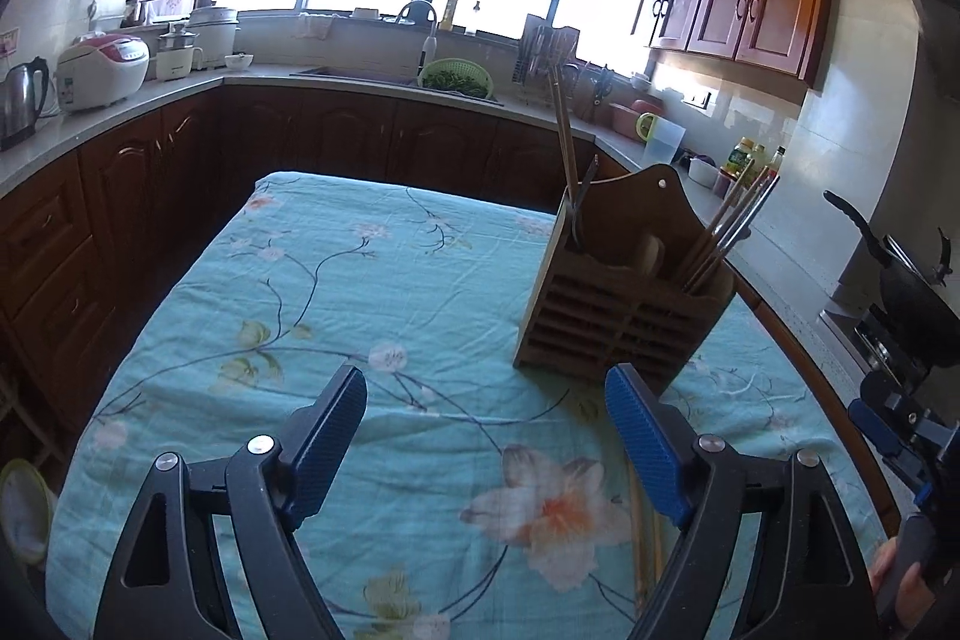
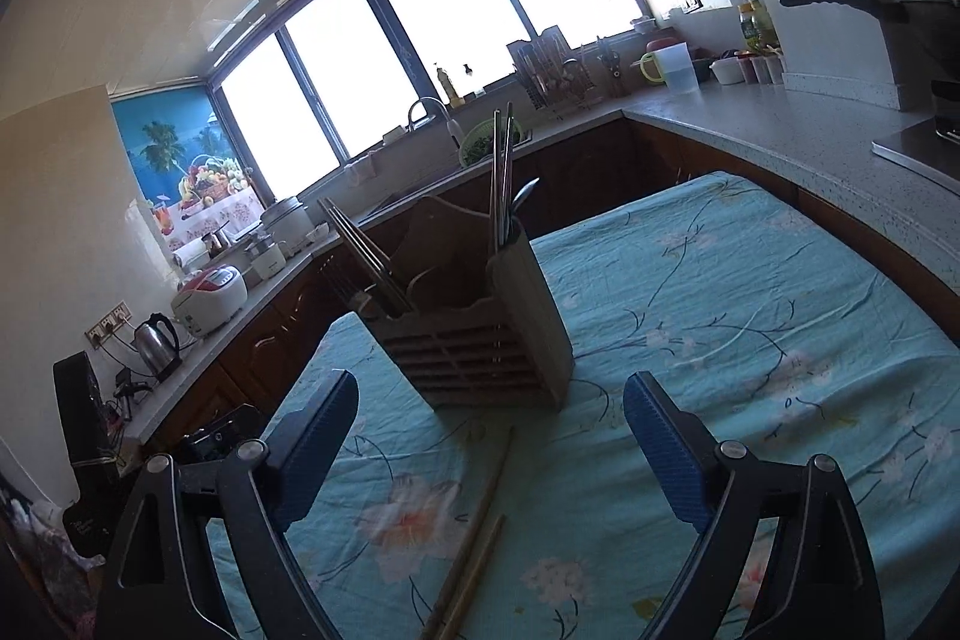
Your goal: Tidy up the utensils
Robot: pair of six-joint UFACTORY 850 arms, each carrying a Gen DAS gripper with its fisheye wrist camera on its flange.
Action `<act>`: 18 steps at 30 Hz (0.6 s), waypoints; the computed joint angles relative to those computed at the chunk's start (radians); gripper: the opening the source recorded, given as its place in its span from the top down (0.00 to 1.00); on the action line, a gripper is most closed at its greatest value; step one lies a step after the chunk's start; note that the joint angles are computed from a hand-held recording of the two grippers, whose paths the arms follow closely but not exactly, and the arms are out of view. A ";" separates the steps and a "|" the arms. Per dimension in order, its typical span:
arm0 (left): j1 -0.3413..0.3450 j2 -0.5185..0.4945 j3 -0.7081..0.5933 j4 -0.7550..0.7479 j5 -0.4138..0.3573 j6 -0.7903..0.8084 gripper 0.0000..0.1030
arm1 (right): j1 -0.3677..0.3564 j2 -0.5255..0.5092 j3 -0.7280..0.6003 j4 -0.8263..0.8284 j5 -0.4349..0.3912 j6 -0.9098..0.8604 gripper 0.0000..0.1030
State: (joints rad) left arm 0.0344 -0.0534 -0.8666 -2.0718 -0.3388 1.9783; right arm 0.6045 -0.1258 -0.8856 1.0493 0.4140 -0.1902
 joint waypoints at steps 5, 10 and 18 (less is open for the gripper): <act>0.033 0.081 0.095 0.002 -0.011 -0.007 0.19 | 0.068 0.030 0.043 0.135 0.030 -0.127 0.11; 0.064 0.160 0.182 -0.011 -0.032 0.027 0.19 | 0.132 0.040 0.051 0.290 0.082 -0.325 0.09; 0.107 0.308 0.286 -0.063 -0.098 0.128 0.09 | 0.215 0.101 0.040 0.364 0.264 -0.506 0.00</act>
State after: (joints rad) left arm 0.1415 0.2545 -0.5808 -2.1351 -0.4366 2.1066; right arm 0.8197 -0.0251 -0.8451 1.4129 0.6775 -0.6964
